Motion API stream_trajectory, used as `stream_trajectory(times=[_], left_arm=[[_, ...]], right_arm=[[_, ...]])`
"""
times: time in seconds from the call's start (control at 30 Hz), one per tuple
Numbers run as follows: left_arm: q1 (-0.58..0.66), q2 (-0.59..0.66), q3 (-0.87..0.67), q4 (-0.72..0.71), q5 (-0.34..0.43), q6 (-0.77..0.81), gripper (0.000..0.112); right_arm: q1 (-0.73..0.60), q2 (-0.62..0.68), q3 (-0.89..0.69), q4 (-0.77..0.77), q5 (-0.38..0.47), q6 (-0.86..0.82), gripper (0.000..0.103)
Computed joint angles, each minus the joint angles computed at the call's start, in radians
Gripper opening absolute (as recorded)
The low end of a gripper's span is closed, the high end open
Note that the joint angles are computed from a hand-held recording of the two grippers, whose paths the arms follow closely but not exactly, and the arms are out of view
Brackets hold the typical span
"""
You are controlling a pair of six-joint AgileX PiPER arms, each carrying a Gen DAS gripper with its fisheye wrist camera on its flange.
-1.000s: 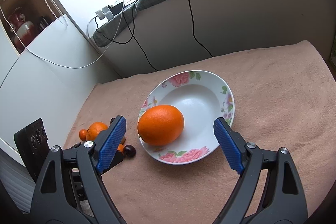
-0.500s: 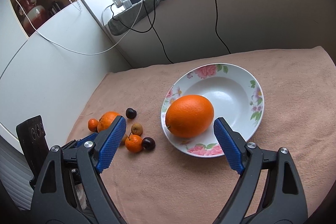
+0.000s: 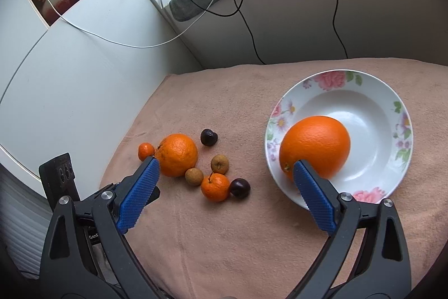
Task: Organize fruits
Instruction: 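Move the right gripper to the big grapefruit-like orange and grasp it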
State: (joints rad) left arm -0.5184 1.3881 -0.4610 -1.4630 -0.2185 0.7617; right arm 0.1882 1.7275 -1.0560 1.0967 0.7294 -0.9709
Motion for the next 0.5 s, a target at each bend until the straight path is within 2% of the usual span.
stream_trajectory(times=[0.17,0.33,0.4,0.5], left_arm=[[0.041,0.000,0.036,0.205,0.028,-0.205,0.073],[0.098,-0.009,0.058,0.449,0.052,-0.418,0.073],[0.096,-0.011,0.065,0.479,0.038,-0.447,0.071],[0.110,0.003,0.069,0.652,0.035,-0.609,0.071]], right_arm=[[0.040,0.071,-0.078,0.000,0.063,0.049,0.098],[0.091,0.140,-0.152,-0.009,0.087,0.096,0.098],[0.105,0.174,-0.187,-0.002,0.114,0.110,0.098],[0.130,0.230,-0.254,0.000,0.154,0.148,0.098]])
